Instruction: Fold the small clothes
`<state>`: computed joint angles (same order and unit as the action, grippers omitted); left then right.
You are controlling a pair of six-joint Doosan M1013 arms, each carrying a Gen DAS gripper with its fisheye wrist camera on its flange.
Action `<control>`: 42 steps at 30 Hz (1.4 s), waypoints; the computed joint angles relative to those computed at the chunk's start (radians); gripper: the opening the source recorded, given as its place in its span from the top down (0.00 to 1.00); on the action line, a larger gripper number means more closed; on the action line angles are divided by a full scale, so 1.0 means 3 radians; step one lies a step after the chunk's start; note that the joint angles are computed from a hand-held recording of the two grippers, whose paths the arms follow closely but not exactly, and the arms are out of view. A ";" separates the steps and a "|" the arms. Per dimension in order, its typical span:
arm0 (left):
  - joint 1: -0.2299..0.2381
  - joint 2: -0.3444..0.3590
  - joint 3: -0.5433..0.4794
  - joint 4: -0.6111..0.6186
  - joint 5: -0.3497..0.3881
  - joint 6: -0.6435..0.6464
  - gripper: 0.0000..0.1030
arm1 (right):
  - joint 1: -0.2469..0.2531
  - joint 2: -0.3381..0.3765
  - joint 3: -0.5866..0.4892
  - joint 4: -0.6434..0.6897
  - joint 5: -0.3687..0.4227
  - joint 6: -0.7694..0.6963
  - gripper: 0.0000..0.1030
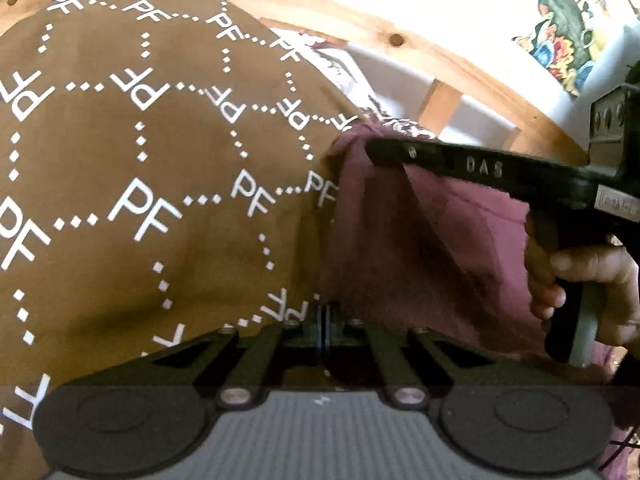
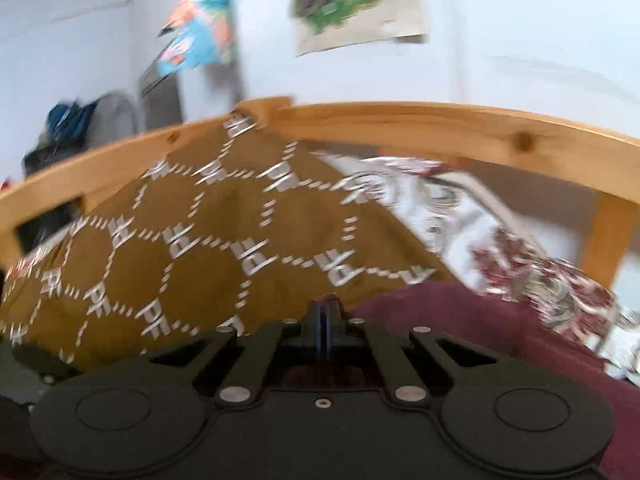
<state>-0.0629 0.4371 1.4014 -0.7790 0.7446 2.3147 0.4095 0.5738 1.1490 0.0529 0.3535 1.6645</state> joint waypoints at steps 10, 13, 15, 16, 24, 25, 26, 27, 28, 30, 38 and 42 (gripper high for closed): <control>-0.0028 0.0007 -0.0055 0.0235 0.0026 -0.0304 0.59 | -0.0012 -0.0129 0.0131 -0.0299 0.0167 0.0349 0.50; -0.0041 -0.0042 0.0001 0.0223 -0.0030 -0.0258 0.40 | -0.0002 -0.0268 0.0295 -0.0660 0.0193 0.0633 0.32; -0.0065 -0.0099 0.0068 0.0301 -0.0110 -0.0254 0.28 | 0.0013 -0.0414 0.0491 -0.1052 0.0232 0.0960 0.23; -0.0077 -0.0136 0.0114 0.0341 -0.0159 -0.0259 0.19 | 0.0020 -0.0490 0.0598 -0.1231 0.0254 0.1113 0.22; -0.0143 -0.0438 0.0491 0.0145 -0.0250 0.0319 0.01 | 0.0229 -0.1196 0.1571 -0.2981 0.0718 0.3045 0.01; -0.0151 -0.0478 0.0537 0.0121 -0.0240 0.0376 0.01 | 0.0272 -0.1281 0.1677 -0.3141 0.0793 0.3295 0.01; -0.0159 -0.0516 0.0580 0.0104 -0.0222 0.0426 0.01 | 0.0319 -0.1361 0.1778 -0.3302 0.0866 0.3536 0.01; -0.0168 -0.0565 0.0635 0.0102 -0.0208 0.0469 0.01 | 0.0367 -0.1427 0.1857 -0.3415 0.0948 0.3709 0.01; -0.0178 -0.0607 0.0679 0.0115 -0.0199 0.0493 0.01 | 0.0419 -0.1485 0.1924 -0.3496 0.1028 0.3831 0.01; -0.0195 -0.0701 0.0777 0.0113 -0.0175 0.0599 0.01 | 0.0550 -0.1593 0.2060 -0.3646 0.1219 0.4040 0.01; -0.0215 -0.1046 0.1120 0.0172 0.0173 0.1204 0.01 | 0.1072 -0.1790 0.2336 -0.3544 0.1693 0.3661 0.01; -0.0304 -0.1191 0.1272 0.0356 0.0118 0.1464 0.01 | 0.1260 -0.1763 0.2334 -0.3347 0.1936 0.3239 0.01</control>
